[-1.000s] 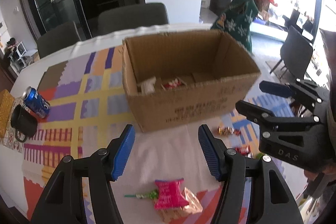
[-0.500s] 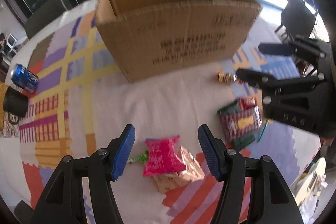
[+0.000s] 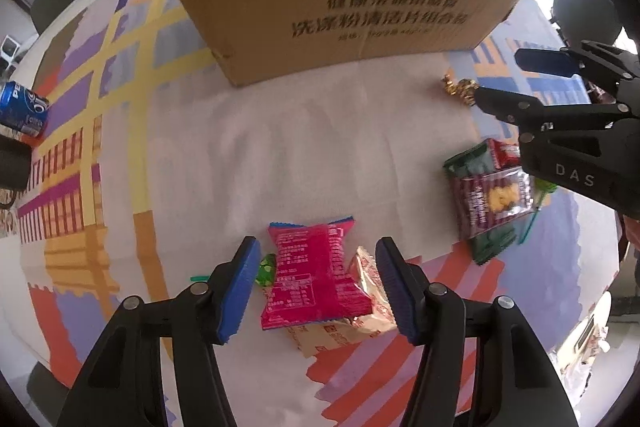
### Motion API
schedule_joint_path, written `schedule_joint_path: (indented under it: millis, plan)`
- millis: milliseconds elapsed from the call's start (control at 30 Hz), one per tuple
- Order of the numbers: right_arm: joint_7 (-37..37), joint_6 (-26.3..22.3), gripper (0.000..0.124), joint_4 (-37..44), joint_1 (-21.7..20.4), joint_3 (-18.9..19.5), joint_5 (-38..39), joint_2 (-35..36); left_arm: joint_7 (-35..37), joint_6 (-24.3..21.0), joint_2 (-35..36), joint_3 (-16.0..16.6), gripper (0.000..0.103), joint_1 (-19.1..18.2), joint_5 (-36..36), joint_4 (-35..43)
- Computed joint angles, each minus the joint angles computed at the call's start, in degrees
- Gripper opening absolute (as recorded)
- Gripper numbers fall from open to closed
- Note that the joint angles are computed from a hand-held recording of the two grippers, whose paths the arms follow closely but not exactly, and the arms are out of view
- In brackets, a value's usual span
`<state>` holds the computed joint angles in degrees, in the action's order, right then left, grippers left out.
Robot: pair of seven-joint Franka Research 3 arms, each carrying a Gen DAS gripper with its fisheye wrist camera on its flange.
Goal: Organize snacks
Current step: 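Grasp the pink packet with the left tool while the right tool grasps the gold chocolate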
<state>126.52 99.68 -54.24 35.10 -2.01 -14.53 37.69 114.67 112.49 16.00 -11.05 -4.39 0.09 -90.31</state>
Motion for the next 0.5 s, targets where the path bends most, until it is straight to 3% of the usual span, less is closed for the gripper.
schedule_joint_path:
  millis: [267, 500]
  plan:
    - [-0.4, -1.4, 0.059, 2.6, -0.5, -0.4, 0.6, 3.0, -1.8, -4.4, 3.3, 0.1, 0.046, 0.1, -0.1, 3.4]
    - [-1.3, -1.1, 0.043, 4.0, -1.2, -0.2, 2.2, 4.9, -1.6, -4.2, 3.4, -0.2, 0.043, 0.1, 0.1, 3.2]
